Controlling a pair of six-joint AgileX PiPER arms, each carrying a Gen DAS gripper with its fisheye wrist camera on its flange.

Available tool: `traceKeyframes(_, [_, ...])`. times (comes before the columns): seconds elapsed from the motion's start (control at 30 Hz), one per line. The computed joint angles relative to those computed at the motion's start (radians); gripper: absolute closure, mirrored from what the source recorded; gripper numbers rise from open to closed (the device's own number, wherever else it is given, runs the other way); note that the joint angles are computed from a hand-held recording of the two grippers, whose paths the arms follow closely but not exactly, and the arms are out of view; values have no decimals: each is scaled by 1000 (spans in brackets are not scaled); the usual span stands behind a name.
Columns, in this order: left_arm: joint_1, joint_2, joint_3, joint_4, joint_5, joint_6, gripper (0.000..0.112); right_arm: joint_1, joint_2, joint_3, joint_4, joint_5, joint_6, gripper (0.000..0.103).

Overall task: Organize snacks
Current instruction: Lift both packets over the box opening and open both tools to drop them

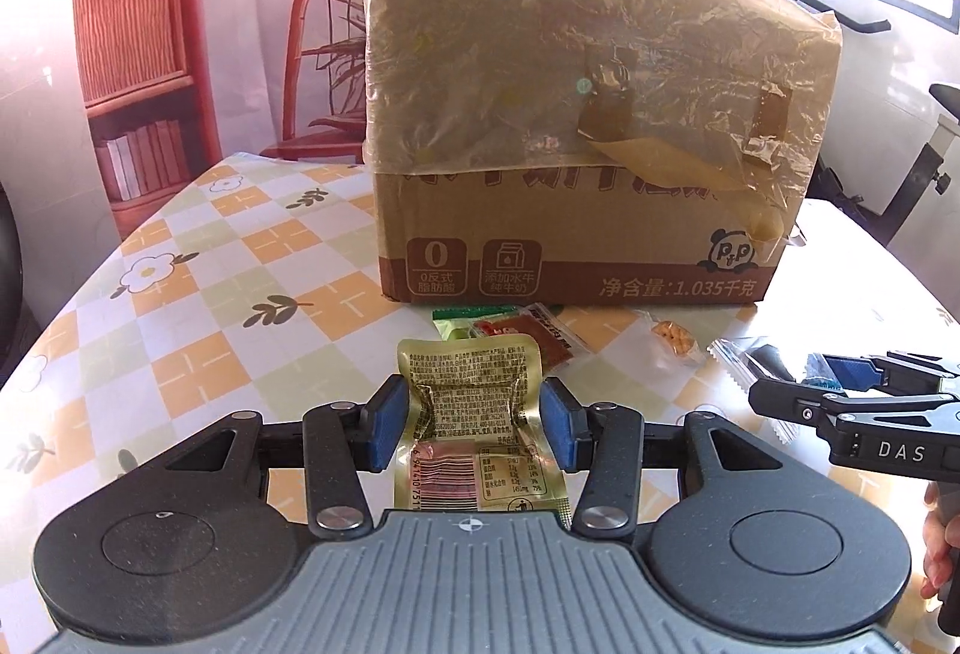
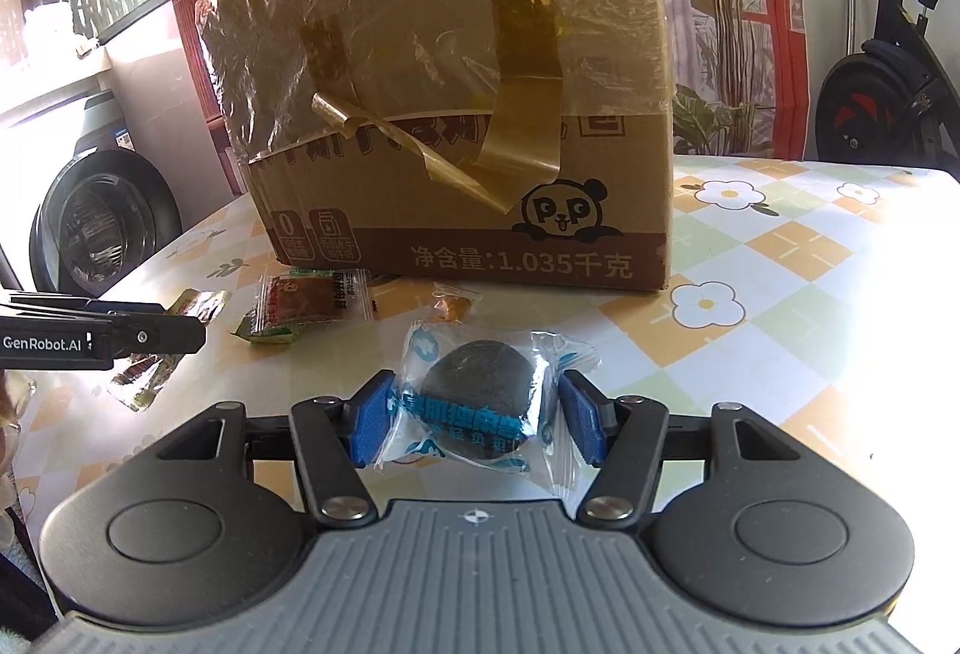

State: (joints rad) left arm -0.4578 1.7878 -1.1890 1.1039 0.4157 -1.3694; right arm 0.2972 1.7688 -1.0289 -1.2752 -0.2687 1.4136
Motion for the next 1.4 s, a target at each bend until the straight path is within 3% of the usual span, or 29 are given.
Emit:
traceKeyframes(0.17, [-8,-16,-1,126,-7,-91,62,16,-37,27,160,28,-162,42])
traceKeyframes(0.33, [-1,-34,-5,255,-17,-208,62,28,-86,50,426,17,-445,42])
traceKeyframes(0.53, [37,-59,-32,304,-30,-261,62,49,-126,30,704,-4,-771,42])
traceKeyframes(0.83, [72,-79,-87,355,-37,-345,61,70,-128,-29,913,-40,-1046,42])
traceKeyframes(1.07, [76,-100,-112,354,-40,-371,61,63,-133,-67,1004,-62,-1138,42])
traceKeyframes(1.27, [75,-106,-154,450,-34,-433,61,43,-143,-110,941,-67,-1073,42])
traceKeyframes(1.4, [78,-76,-252,458,-46,-393,61,32,-117,-191,876,-43,-1004,42])
